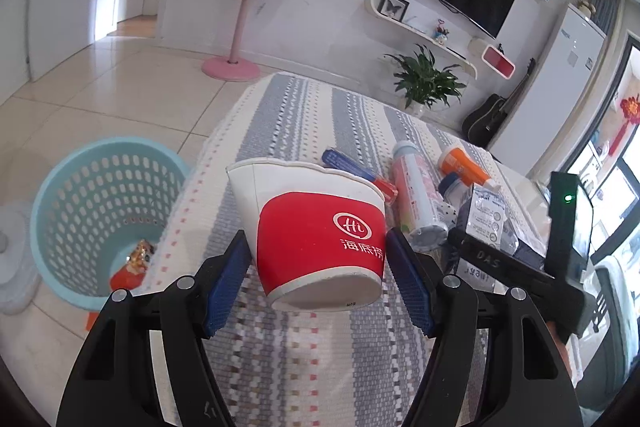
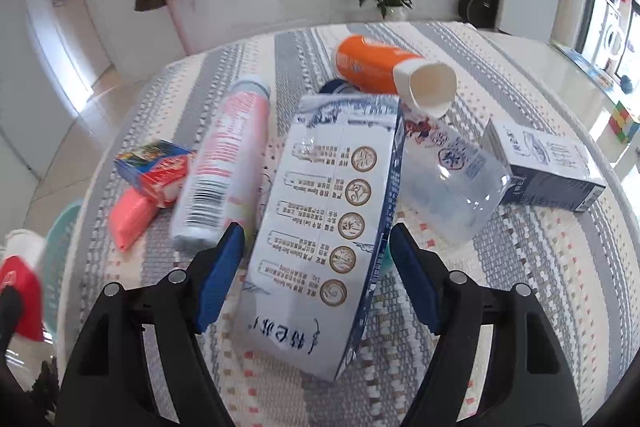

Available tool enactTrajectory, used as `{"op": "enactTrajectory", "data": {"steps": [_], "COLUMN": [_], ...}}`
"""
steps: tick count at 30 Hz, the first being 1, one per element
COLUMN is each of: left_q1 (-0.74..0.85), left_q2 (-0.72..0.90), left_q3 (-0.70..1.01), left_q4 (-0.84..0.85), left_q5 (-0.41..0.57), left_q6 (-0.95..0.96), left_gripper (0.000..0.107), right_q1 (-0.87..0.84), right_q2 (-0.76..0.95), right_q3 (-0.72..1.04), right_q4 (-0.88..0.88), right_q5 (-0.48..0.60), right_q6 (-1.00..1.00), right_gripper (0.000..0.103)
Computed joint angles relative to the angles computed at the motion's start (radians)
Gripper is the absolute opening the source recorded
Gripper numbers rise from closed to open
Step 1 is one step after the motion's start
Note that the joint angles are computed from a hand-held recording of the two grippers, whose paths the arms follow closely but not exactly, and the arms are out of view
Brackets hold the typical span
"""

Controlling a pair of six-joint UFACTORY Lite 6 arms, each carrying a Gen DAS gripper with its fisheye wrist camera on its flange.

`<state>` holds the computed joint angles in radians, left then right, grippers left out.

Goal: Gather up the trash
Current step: 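Grasp the white milk carton with the right gripper, then drop the paper cup from the left gripper while the right drops the carton into the basket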

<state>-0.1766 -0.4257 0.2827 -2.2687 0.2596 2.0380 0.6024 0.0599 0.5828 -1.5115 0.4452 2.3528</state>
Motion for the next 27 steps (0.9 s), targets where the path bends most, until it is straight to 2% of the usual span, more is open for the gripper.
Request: {"op": "enactTrajectory", "data": {"steps": [1, 2, 4, 8, 12, 15, 18, 20, 24, 27], "left_q1": [0.013, 0.024, 0.055, 0.097, 0.184, 0.263, 0.438, 0.565, 0.828, 0.968], "left_q2": [-0.003, -0.009, -0.019, -0.059, -0.163, -0.263, -0.322, -0.31, -0.158, -0.007], "left_q3": [-0.002, -0.004, -0.007, -0.021, -0.043, -0.037, 0.0, 0.046, 0.184, 0.282], "left_q4": [0.031, 0.064, 0.131, 0.212, 0.407, 0.601, 0.795, 0.859, 0.881, 0.858], "left_q5": [0.007, 0.014, 0.031, 0.054, 0.104, 0.137, 0.263, 0.35, 0.495, 0.546], "left_q6": [-0.023, -0.051, -0.105, -0.182, -0.372, -0.558, -0.714, -0.727, -0.612, -0.508], "left_gripper": [0.067, 0.067, 0.067, 0.067, 0.067, 0.067, 0.067, 0.067, 0.067, 0.067], "right_q1": [-0.003, -0.001, 0.016, 0.056, 0.13, 0.23, 0.323, 0.355, 0.415, 0.436], "right_q2": [0.018, 0.018, -0.007, -0.126, -0.301, -0.337, -0.27, -0.191, -0.005, 0.165], "right_q3": [0.012, 0.007, -0.019, -0.084, -0.103, -0.032, 0.103, 0.219, 0.46, 0.65], "right_q4": [0.028, 0.029, 0.029, 0.056, 0.145, 0.174, 0.149, 0.138, 0.117, 0.119], "right_q5": [0.007, 0.008, 0.029, 0.068, 0.135, 0.223, 0.26, 0.239, 0.181, 0.102], "right_q6": [-0.019, -0.013, -0.003, -0.045, -0.185, -0.27, -0.333, -0.383, -0.464, -0.528], "right_gripper": [0.069, 0.061, 0.056, 0.055, 0.055, 0.055, 0.055, 0.055, 0.055, 0.055]}}
